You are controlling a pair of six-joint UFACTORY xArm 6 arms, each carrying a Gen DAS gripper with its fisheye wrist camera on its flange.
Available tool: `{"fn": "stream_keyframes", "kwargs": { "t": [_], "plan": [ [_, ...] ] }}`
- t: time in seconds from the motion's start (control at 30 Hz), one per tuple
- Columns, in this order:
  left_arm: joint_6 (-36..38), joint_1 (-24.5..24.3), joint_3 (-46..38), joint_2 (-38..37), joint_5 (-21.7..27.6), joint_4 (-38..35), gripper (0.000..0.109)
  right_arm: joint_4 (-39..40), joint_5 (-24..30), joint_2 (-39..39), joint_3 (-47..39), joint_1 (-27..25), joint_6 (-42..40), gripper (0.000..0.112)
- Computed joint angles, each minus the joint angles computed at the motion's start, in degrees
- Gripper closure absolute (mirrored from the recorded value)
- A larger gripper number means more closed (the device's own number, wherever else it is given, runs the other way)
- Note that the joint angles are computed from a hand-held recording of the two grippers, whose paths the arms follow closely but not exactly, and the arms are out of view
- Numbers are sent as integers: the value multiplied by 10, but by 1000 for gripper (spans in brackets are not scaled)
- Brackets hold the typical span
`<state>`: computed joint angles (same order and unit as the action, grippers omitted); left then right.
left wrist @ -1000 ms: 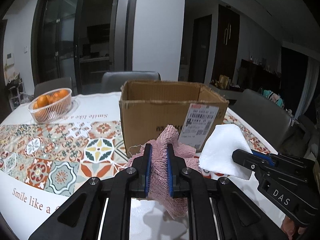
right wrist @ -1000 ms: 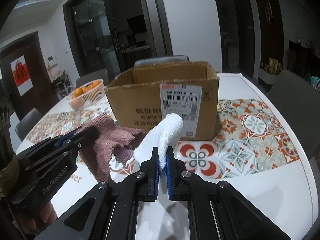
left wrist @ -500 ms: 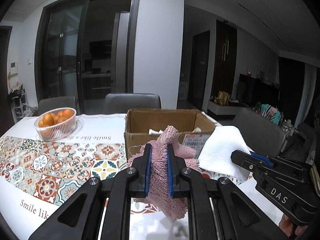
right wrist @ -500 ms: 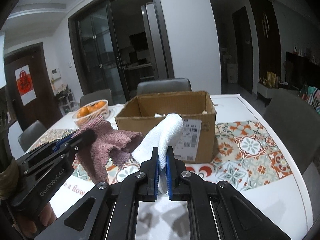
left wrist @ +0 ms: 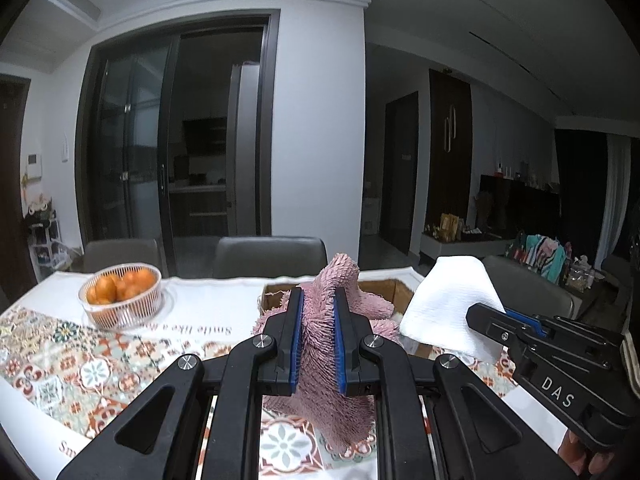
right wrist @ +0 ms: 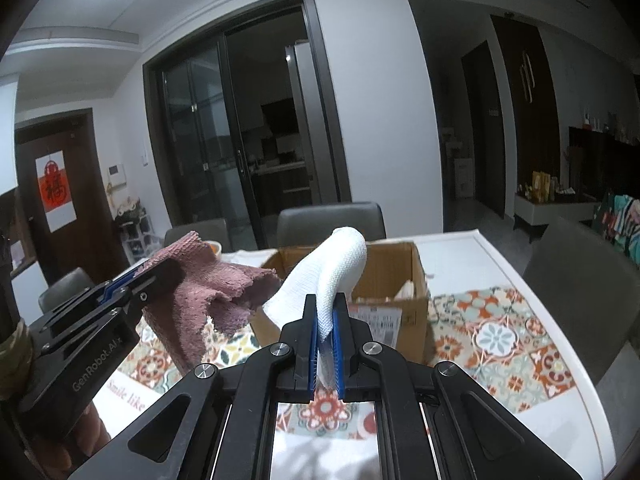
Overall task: Organize soft objects
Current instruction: 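Carry the towel and tissue sheet over the box and release both inside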
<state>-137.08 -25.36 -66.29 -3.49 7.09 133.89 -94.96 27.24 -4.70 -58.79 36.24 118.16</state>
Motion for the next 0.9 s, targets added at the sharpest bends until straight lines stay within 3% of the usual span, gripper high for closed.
{"fn": "stream_keyframes", "kwargs": {
  "t": [0.27, 0.57, 0.9],
  "plan": [
    [-24, 9, -60, 31, -15, 30, 94, -9, 7, 9, -37, -9, -20, 105],
    [19, 21, -137, 88, -37, -5, 94, -12, -1, 40, -87, -26, -52, 105],
    [180, 42, -236, 191, -71, -155, 94, 18, -51, 103, -144, -67, -86, 105]
  ]
}}
